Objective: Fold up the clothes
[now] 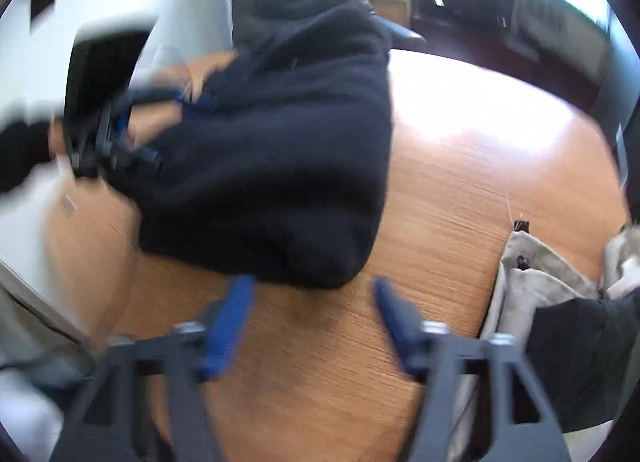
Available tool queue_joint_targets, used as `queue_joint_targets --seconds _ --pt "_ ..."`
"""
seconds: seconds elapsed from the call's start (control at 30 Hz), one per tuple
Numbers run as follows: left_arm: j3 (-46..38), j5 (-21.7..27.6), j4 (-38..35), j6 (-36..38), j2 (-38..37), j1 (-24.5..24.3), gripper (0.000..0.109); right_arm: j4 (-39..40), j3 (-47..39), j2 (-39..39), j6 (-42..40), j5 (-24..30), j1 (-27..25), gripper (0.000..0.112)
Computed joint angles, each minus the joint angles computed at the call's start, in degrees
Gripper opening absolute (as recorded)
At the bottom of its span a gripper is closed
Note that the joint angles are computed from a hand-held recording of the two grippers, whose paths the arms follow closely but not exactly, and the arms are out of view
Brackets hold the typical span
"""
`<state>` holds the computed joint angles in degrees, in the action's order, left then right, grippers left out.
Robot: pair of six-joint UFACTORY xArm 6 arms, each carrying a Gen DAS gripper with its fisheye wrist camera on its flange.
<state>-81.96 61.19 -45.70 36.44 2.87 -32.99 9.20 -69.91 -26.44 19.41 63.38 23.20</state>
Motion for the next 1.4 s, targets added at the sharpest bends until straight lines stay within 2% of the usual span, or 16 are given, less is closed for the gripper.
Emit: queue_joint_targets --seconds 0.1,0.23,0.27,0.4,0.5,0.57,0.73,0.83,0.93,0.97,1.0,1.03,1.1,1.2,1.4 --pt "4.5 -0.5 -1.7 -16.4 -3.5 3.8 0.103 18.0 -3.3 4.1 -9.6 1.4 -11.4 0.097" --pt "9.8 -1.6 -4.9 -30.4 -4.3 6.7 0.103 41.1 -10.8 17.4 -22.8 11.5 -22.0 0.097" --pt "10.3 -1.3 -6.8 -31.4 -3.7 7.2 0.103 43.8 -12.2 20.0 -24.7 14.4 -23.1 0.097" --pt "12.2 1.0 -14.4 -31.0 -1.5 8.9 0.103 43.5 -24.0 33.4 -24.8 27.1 -23.2 0.097" --pt "14.1 1.3 -18.9 -29.2 -1.1 9.6 0.103 43.4 -26.7 37.2 -25.4 29.8 -23.1 0.097" --pt "15.6 0.7 -21.1 -28.4 -1.5 9.6 0.103 42.8 -27.6 38.4 -26.9 29.7 -22.8 0.100" --pt "17.6 0.2 -25.5 -26.2 -1.2 9.1 0.103 47.8 -27.6 40.7 -28.4 27.9 -21.9 0.102" --pt "15.7 0.3 -24.1 -26.2 0.3 8.4 0.103 49.3 -30.0 43.0 -29.2 26.0 -19.7 0.103" --pt "13.8 1.2 -22.7 -27.8 1.7 8.0 0.103 45.3 -32.6 42.4 -30.1 23.8 -16.9 0.103" --pt "13.2 1.9 -22.5 -27.7 2.1 8.1 0.103 42.3 -33.5 42.3 -29.4 22.9 -15.6 0.101" --pt "12.6 2.5 -22.4 -27.6 2.4 8.1 0.103 38.6 -34.9 42.5 -28.1 22.4 -14.3 0.090" --pt "12.0 3.1 -22.7 -26.9 2.7 8.1 0.103 36.6 -35.1 42.1 -25.8 21.8 -13.5 0.085" --pt "11.0 2.5 -22.4 -25.7 2.5 7.4 0.103 34.6 -34.1 41.0 -20.9 20.1 -12.7 0.070" --pt "10.1 0.9 -20.5 -25.8 1.7 6.5 0.103 31.6 -31.7 38.1 -18.2 16.1 -10.2 0.056" --pt "12.3 -2.5 -18.1 -27.7 -4.7 9.3 0.103 25.4 -24.8 30.5 -12.8 4.2 -1.9 0.045"
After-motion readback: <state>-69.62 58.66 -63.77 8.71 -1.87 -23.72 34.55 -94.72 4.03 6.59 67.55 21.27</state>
